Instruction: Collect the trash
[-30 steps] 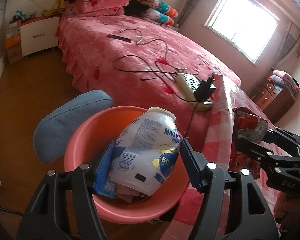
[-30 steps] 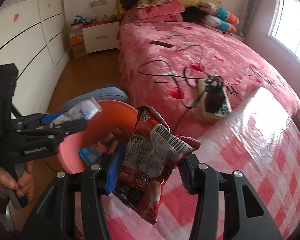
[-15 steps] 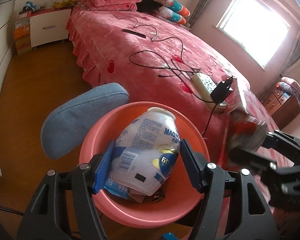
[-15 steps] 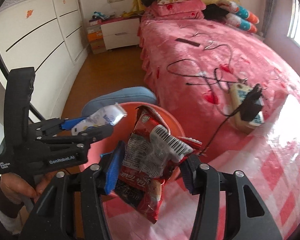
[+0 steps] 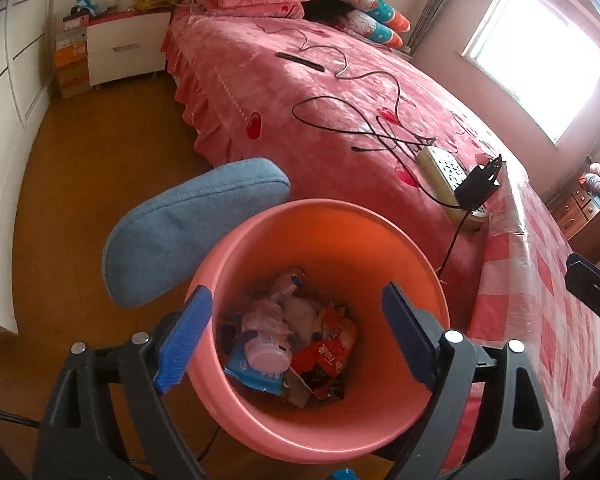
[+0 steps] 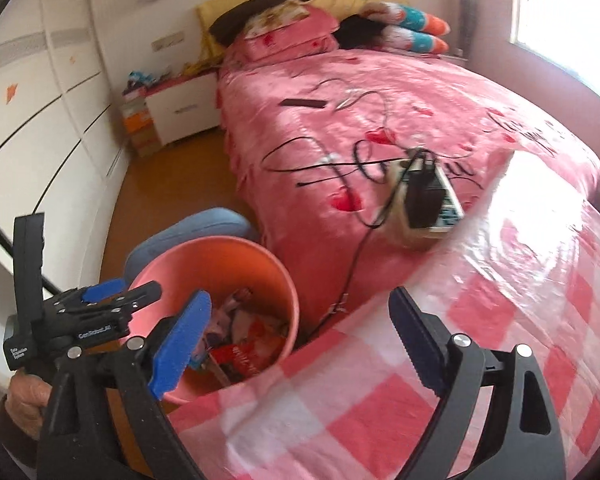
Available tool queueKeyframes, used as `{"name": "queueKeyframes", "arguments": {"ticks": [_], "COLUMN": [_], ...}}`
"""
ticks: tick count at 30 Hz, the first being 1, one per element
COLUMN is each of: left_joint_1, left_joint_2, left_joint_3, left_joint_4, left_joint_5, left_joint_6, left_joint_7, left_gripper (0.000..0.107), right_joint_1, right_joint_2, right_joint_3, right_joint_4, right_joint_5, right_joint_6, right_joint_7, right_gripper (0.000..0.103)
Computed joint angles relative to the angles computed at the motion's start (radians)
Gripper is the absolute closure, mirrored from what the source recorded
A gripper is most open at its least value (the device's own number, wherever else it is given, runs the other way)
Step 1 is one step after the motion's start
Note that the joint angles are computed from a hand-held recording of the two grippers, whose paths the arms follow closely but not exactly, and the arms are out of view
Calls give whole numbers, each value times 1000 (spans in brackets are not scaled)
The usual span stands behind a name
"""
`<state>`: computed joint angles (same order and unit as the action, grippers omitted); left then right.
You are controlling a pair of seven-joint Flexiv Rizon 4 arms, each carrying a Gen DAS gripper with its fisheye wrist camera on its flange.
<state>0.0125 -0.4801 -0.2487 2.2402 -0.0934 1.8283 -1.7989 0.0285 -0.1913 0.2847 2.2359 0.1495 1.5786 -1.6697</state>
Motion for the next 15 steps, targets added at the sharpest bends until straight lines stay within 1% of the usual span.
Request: {"name": "queueKeyframes", "arguments": {"ticks": [2, 5, 9, 10, 11, 14, 15], "left_joint_1": [-20, -31, -7, -10, -21, -38, -50], "left_joint_2": [9, 22, 40, 43, 50, 64, 68], "left_joint_3": [16, 18, -17, -16, -10, -7, -1], "left_joint_4": [0, 3, 12, 11, 10, 7, 4], "left_joint_5": [-2, -6, 3, 5, 4, 7, 6], "left_joint_6": [3, 3, 7, 6, 2, -4, -7], "left_joint_7": [2, -2, -15, -16, -15, -8, -5], "left_gripper": [18, 17, 17, 17, 17, 16, 16], "right_joint_1": [-8, -21, -7, -21, -29, -8, -9], "right_joint_2": [8, 23, 48, 51, 57, 75, 80], "right_joint_3": [-7, -12, -49, -36, -30, -66, -66], "right_joint_4": [8, 22, 57, 56, 58, 89, 94], "right_joint_5": [5, 18, 7, 28, 47, 32, 40], "right_joint_6": [2, 1, 2, -7, -16, -13, -12], "right_joint_7": [1, -3, 22, 5, -9, 12, 7], "right_gripper": [13, 13, 13, 13, 13, 11, 11]}}
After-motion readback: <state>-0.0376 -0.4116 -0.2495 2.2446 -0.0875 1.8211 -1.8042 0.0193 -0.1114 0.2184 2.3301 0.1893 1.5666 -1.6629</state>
